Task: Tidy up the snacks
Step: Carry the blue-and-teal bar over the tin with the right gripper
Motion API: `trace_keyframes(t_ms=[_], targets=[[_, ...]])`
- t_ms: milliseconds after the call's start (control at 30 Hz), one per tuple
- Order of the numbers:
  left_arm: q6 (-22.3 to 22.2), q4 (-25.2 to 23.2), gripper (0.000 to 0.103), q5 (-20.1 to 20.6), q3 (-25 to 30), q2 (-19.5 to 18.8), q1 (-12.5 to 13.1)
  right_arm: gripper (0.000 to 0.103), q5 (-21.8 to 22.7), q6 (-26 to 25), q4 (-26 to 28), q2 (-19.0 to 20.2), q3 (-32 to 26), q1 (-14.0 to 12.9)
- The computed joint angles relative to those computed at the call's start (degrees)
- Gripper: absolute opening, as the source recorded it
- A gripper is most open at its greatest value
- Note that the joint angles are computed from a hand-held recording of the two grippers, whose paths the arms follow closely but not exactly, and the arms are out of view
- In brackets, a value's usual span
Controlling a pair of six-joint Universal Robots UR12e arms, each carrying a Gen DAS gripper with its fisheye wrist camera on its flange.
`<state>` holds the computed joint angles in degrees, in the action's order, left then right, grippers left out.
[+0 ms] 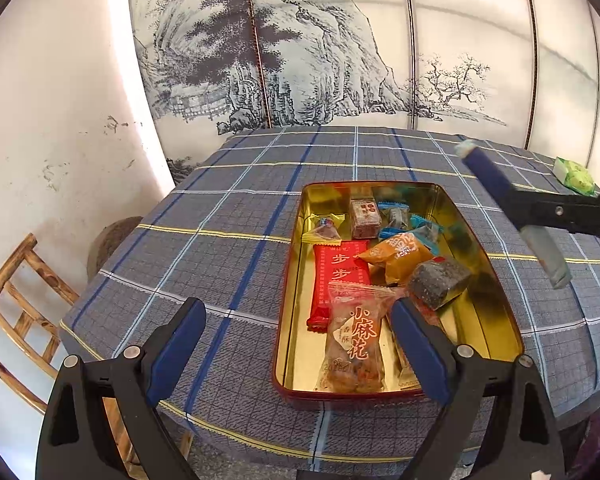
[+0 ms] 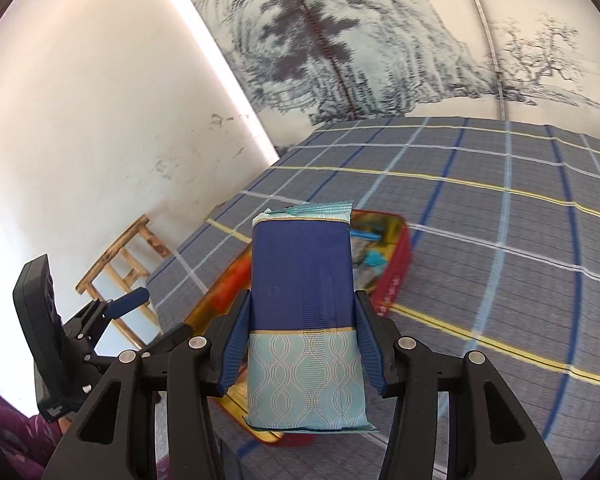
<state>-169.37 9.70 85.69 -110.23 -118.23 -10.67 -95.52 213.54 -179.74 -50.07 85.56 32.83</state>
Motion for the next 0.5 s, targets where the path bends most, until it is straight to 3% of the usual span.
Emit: trace_keyframes(t_ms=[133,500], targets=[[-0.2,2.1,0.096,0.5,-0.6,-0.2,0.3,0.051,1.6,-1.0,1.7,1.6,-2.8,0.3],[-0.8,1.3,0.096,-1.6,-1.7,-0.2,1.6,0.051,3.0,-2.1,5.0,4.3,-7.5,1.0]])
